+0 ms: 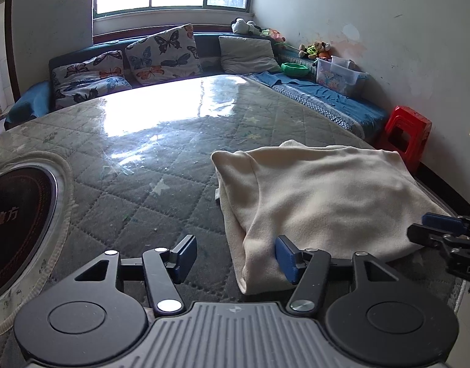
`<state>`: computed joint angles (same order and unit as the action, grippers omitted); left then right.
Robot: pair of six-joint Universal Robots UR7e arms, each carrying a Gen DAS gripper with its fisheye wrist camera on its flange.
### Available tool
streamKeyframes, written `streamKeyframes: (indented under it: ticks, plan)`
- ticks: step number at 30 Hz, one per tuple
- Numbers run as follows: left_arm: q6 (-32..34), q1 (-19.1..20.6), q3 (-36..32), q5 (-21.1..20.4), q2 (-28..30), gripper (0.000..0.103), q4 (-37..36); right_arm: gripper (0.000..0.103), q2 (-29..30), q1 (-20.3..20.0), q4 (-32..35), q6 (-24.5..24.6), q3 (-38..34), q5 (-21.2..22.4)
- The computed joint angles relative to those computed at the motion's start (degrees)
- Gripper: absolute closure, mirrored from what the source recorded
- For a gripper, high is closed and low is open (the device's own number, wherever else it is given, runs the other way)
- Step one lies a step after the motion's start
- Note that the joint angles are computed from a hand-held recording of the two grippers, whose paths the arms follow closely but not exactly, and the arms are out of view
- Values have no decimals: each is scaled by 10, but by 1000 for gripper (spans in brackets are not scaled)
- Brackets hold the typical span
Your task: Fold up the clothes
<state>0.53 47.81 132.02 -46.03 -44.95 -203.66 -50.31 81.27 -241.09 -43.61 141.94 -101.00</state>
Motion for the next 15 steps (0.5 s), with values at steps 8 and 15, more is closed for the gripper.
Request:
streamKeyframes:
  ticks: [8, 15]
  plan:
    - [-11, -2, 13, 6, -6, 43, 2, 66, -18, -30, -38, 32, 23, 7]
    - [-21, -3, 16, 13, -8, 40, 5, 66, -24, -38, -14, 58, 12, -3]
